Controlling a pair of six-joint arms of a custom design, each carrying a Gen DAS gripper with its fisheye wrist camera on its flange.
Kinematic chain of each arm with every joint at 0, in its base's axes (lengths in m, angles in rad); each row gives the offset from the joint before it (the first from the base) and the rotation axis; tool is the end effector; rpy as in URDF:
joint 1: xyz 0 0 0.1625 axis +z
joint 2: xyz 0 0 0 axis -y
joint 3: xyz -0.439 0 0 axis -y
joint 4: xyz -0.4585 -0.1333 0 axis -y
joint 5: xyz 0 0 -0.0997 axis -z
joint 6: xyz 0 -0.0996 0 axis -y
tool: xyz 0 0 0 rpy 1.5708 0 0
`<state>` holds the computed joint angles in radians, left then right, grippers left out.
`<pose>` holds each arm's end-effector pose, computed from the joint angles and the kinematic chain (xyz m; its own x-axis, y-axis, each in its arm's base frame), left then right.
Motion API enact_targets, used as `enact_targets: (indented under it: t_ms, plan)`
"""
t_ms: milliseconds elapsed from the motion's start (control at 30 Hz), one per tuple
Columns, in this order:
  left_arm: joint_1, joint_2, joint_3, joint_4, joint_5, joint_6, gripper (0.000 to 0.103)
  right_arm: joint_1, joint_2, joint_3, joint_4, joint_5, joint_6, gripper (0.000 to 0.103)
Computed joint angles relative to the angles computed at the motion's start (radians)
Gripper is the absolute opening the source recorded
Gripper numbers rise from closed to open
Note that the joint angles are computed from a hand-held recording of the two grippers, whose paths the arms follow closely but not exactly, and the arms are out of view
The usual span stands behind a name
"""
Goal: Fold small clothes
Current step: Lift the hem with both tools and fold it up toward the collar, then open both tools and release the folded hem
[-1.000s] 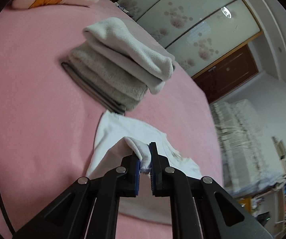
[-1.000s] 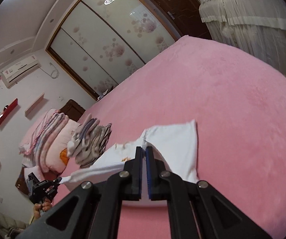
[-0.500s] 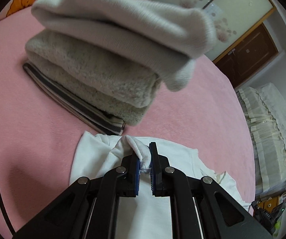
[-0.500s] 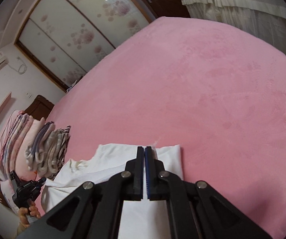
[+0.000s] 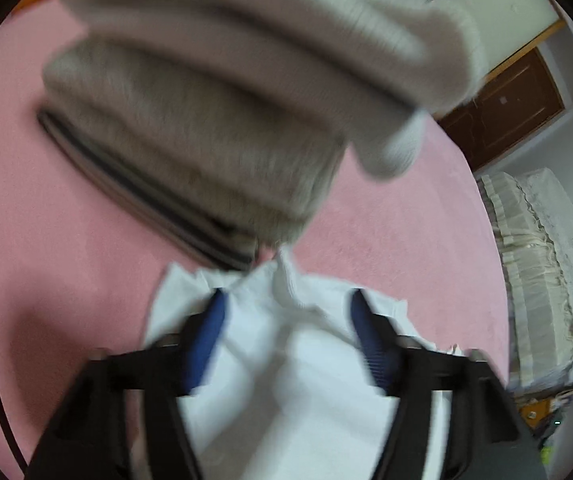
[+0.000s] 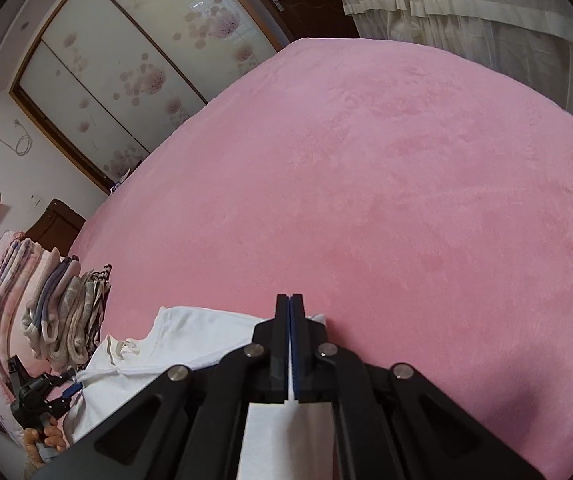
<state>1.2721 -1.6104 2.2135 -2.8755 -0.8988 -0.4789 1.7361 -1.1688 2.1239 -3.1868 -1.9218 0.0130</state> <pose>0.0434 -0.5226 0.3459 -0.8723 -0.4728 -0.1246 -0.1997 0.5770 -0.7920 0.1919 -0.5486 0.1796 -0.9626 0.0638 0.2634 -0.1174 0.7779 -0.6173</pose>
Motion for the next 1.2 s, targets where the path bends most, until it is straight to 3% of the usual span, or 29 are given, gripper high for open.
enact_targets:
  t_ms: [100, 200, 533, 700, 900, 1200]
  plan:
    - [-0.027, -0.025, 0.017, -0.06, 0.039, 0.023, 0.079, 0.015, -0.008, -0.011, 0.013, 0.007, 0.002, 0.004]
    - [-0.031, -0.057, 0.02, -0.005, 0.051, -0.01, 0.079, 0.042, -0.012, -0.013, -0.005, -0.006, -0.017, 0.009]
    - [-0.119, -0.253, 0.132, 0.308, 0.193, -0.174, 0.079, 0.164, -0.007, -0.02, 0.049, -0.027, -0.054, 0.009]
    - [-0.147, -0.246, 0.18, 0.433, 0.227, -0.235, 0.079, 0.222, 0.032, -0.024, 0.082, 0.007, -0.064, 0.009]
    - [-0.168, -0.27, 0.247, 0.45, 0.286, -0.212, 0.078, 0.279, 0.089, -0.015, 0.116, -0.013, -0.11, 0.009]
    - [-0.109, -0.363, 0.271, 0.358, 0.154, -0.176, 0.078, 0.304, 0.176, -0.018, 0.153, -0.018, -0.097, 0.009]
